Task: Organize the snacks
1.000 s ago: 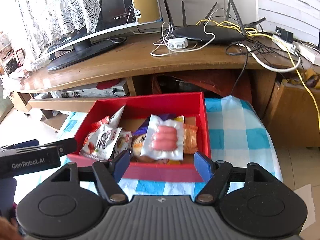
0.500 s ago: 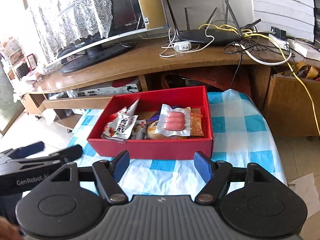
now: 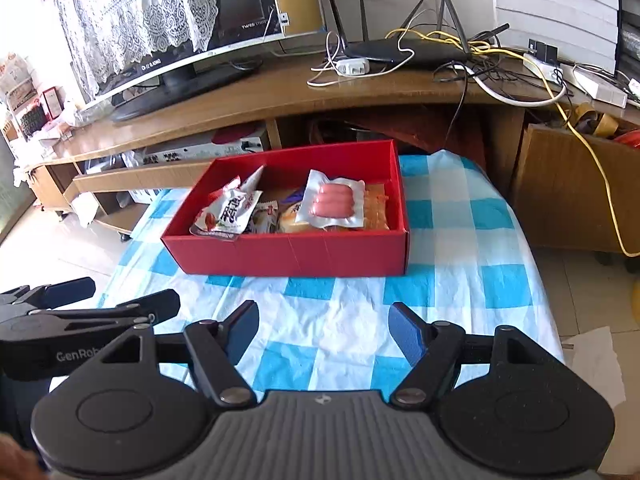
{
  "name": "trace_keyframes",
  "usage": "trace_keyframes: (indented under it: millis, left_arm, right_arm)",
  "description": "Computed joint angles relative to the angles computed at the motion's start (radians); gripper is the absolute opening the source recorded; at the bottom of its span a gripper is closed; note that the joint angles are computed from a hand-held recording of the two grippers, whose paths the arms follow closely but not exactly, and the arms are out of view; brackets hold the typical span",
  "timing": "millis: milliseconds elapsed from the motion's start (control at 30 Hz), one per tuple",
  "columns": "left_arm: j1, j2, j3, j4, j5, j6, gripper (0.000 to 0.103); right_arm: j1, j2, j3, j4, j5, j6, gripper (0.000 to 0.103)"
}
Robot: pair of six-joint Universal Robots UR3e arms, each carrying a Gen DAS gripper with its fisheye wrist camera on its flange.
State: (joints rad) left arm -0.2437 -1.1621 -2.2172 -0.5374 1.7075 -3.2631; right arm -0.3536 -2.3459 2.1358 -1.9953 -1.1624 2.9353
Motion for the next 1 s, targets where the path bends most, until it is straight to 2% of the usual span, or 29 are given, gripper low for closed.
trace_keyframes:
  millis: [267,1000]
  left_arm:
    - [-0.011,0.004,-0.001,-0.037,0.012,-0.014,0.103]
    - [-0.050,0.029,-0.026,-0.050,0.067,-0.042,0.103]
  right_arm:
    - [0.034,0.006,0.015,0.010,-0.039,0.004,0.086]
    - [0.060,-0.021,0.027,0.041,-0.058,0.006,0.086]
